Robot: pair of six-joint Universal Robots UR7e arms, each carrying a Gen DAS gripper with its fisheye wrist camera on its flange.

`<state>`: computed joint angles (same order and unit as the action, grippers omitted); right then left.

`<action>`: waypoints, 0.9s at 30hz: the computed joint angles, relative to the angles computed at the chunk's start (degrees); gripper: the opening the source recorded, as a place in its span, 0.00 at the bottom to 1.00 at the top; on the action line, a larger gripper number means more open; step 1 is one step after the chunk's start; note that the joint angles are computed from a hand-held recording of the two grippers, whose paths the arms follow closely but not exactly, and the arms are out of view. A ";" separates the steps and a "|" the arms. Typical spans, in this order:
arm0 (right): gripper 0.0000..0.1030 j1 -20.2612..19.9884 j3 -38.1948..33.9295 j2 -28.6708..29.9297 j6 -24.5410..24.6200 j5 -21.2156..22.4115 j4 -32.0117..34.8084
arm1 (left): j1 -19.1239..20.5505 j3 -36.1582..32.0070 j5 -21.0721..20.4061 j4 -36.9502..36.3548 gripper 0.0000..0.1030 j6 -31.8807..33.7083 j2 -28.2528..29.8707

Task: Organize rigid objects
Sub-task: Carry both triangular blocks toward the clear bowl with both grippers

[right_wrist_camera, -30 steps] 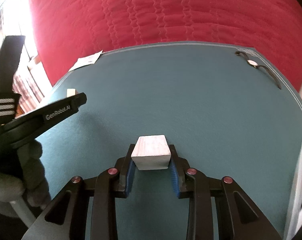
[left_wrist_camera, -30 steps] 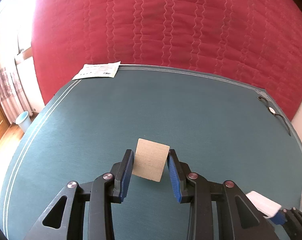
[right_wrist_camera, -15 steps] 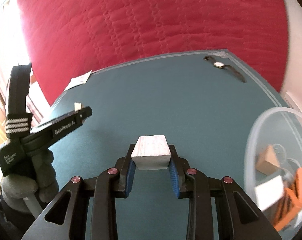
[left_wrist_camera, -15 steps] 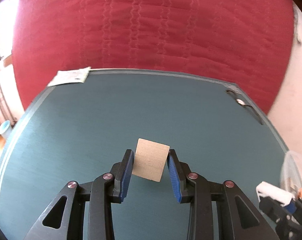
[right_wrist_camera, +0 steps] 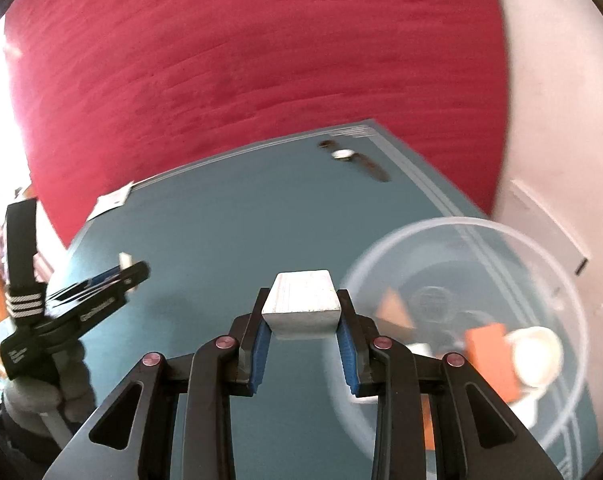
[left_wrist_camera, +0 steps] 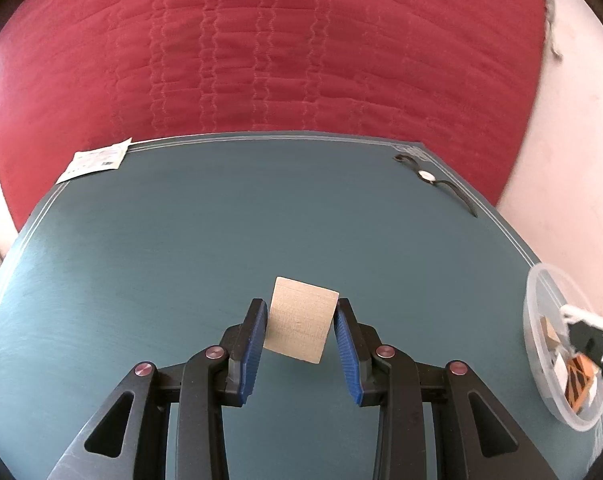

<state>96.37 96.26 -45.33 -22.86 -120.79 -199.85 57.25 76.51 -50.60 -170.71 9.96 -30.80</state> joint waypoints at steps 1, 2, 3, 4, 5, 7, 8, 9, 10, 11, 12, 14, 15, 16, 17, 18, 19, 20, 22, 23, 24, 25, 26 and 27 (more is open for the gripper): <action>0.31 -0.26 0.53 -0.61 -0.02 -0.61 -0.63 | -0.06 0.07 -0.16 0.12 0.35 0.08 0.03; 0.31 -0.42 0.91 -1.04 0.03 -1.24 -1.17 | -0.16 0.18 -0.32 0.32 0.35 0.23 0.06; 0.31 -0.70 1.32 -1.54 0.12 -1.95 -1.85 | -0.25 0.24 -0.35 0.36 0.35 0.32 0.13; 0.31 -1.02 1.82 -2.09 0.32 -2.54 -2.49 | -0.35 0.34 -0.36 0.36 0.35 0.46 0.16; 0.31 -1.30 2.04 -2.47 0.54 -2.84 -2.75 | -0.47 0.49 -0.40 0.33 0.35 0.65 0.19; 0.31 -1.94 2.35 -3.24 1.47 -3.81 -3.26 | -0.72 0.97 -0.49 0.25 0.35 1.10 0.15; 0.31 -2.17 2.46 -3.47 1.71 -4.03 -3.42 | -0.84 1.13 -0.56 0.22 0.35 1.35 0.18; 0.31 -2.43 2.60 -3.75 1.92 -4.32 -3.65 | -0.95 1.29 -0.67 0.22 0.35 1.61 0.21; 0.31 -2.70 2.72 -4.01 2.10 -4.77 -4.06 | -1.05 1.52 -0.80 0.13 0.35 1.84 0.19; 0.31 -2.90 2.87 -4.22 2.17 -4.89 -4.28 | -1.13 1.66 -0.89 0.06 0.35 2.06 0.19; 0.31 -3.12 2.97 -4.46 2.31 -5.10 -4.51 | -1.24 1.81 -1.03 -0.04 0.35 2.29 0.22; 0.31 -3.48 2.97 -4.72 2.46 -5.39 -4.74 | -1.39 2.12 -1.27 -0.20 0.35 2.52 0.23; 0.31 -3.71 2.88 -4.83 2.57 -5.51 -4.78 | -1.48 2.34 -1.47 -0.26 0.35 2.69 0.18; 0.31 -3.94 2.76 -4.96 2.83 -5.62 -4.71 | -1.53 2.41 -1.54 -0.30 0.35 2.76 0.20; 0.31 -4.21 2.70 -5.17 3.12 -5.56 -4.47 | -1.60 2.59 -1.63 -0.38 0.35 2.97 0.18; 0.31 -4.40 2.76 -5.35 3.44 -5.54 -4.25 | -1.64 2.63 -1.66 -0.35 0.35 3.02 0.19; 0.31 -4.68 2.83 -5.64 3.94 -5.49 -3.83 | -1.68 2.73 -1.77 -0.33 0.35 3.09 0.18; 0.31 -5.02 2.93 -5.97 4.56 -5.27 -3.30 | -1.72 2.74 -1.85 -0.25 0.35 3.16 0.19; 0.31 -5.74 3.11 -6.64 6.13 -4.85 -2.02 | -1.86 3.03 -1.82 -0.45 0.35 3.37 0.14; 0.32 -6.01 3.34 -7.02 7.01 -4.60 -1.42 | -1.86 2.95 -1.87 -0.43 0.35 3.51 0.20; 0.37 -6.43 3.59 -7.54 8.24 -3.94 -0.50 | -1.92 3.03 -1.87 -0.51 0.35 3.68 0.22; 0.41 -7.03 4.01 -8.29 9.86 -2.87 0.30 | -1.95 3.09 -1.84 -0.60 0.35 3.81 0.24; 0.47 -7.28 4.53 -8.75 10.68 -2.40 0.31 | -1.98 3.12 -1.85 -0.66 0.35 3.94 0.27; 0.47 -7.65 5.04 -9.34 11.48 -1.69 0.20 | -2.06 3.21 -1.83 -0.75 0.35 4.17 0.31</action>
<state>88.72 101.30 -54.67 -11.38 -122.48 -199.65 55.19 79.72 -52.44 -171.45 14.13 -30.48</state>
